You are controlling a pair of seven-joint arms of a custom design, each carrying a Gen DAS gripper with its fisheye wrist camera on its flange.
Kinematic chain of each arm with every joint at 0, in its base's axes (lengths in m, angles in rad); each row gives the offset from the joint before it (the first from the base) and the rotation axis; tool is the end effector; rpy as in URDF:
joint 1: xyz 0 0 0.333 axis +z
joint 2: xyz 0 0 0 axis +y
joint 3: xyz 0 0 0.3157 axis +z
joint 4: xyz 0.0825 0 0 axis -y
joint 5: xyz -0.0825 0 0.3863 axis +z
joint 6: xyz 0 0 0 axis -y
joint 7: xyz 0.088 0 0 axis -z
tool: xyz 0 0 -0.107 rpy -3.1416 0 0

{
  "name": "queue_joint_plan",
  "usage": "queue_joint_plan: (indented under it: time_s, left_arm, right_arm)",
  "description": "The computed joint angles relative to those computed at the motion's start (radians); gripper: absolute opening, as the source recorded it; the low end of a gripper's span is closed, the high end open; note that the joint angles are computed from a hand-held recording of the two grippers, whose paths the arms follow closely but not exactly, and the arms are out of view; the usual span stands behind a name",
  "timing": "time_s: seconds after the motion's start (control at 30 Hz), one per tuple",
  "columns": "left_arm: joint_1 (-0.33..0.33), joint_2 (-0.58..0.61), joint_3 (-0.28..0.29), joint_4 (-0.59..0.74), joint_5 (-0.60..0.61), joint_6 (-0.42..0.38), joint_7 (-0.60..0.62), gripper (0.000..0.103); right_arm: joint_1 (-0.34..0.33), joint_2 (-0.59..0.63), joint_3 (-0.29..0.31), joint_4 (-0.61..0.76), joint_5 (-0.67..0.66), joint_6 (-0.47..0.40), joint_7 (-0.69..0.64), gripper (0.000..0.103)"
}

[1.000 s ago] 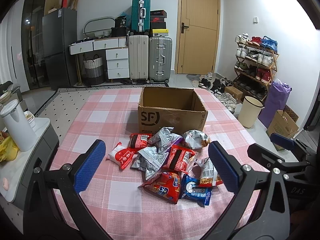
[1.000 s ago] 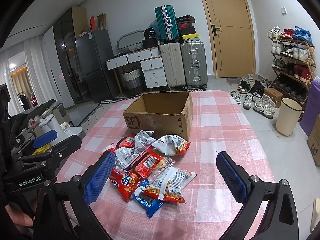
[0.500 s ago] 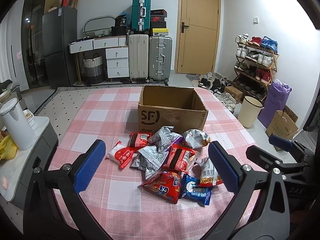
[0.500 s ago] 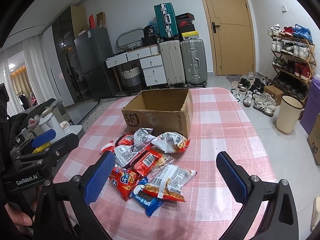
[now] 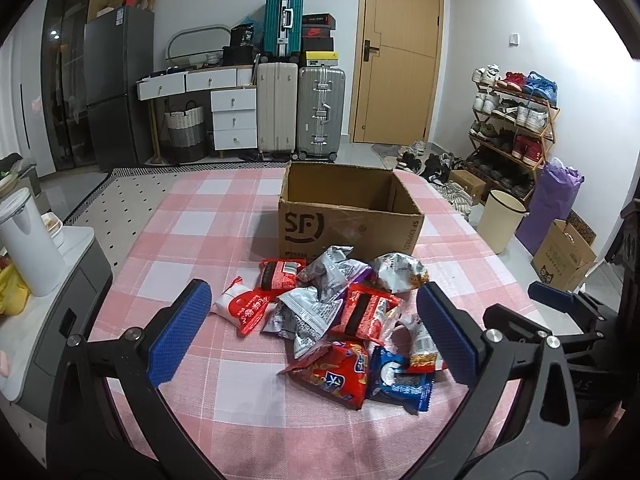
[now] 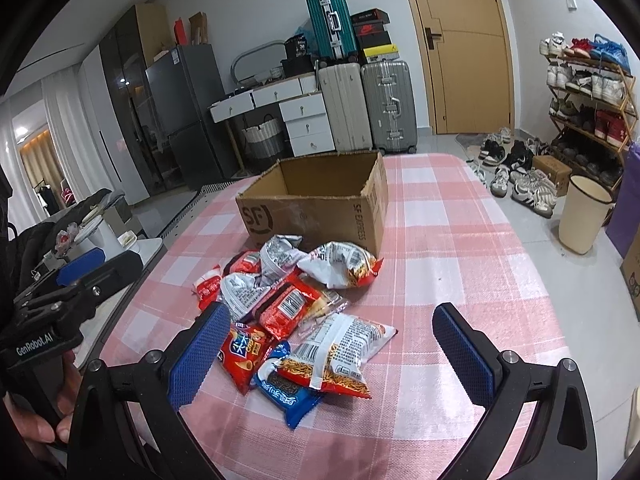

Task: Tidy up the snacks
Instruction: 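Grasp the white noodle-snack bag with the right gripper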

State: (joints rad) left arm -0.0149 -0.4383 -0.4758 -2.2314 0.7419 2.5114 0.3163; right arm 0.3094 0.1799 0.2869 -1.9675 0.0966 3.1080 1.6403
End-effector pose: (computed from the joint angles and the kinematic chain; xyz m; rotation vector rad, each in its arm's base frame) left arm 0.4104 -0.2634 0.5974 -1.7933 1.3763 -0.8036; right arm 0.5431 0.3450 0.5019 -1.8352 1.2153 -0.4029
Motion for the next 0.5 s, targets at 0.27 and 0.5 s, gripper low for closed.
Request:
queue_joint_plan:
  time_s: [0.27, 0.5]
  left_arm:
    - [0.011, 0.040, 0.022, -0.012, 0.013, 0.038, -0.022, 0.102]
    - [0.008, 0.079, 0.050, -0.015, 0.027, 0.075, -0.010, 0.102]
  right_arm:
    - [-0.128, 0.094, 0.158, 0.076, 0.234, -0.067, -0.232, 0.103]
    - [-0.097, 0.178, 0.123, 0.149, 0.234, -0.119, -0.247, 0.103]
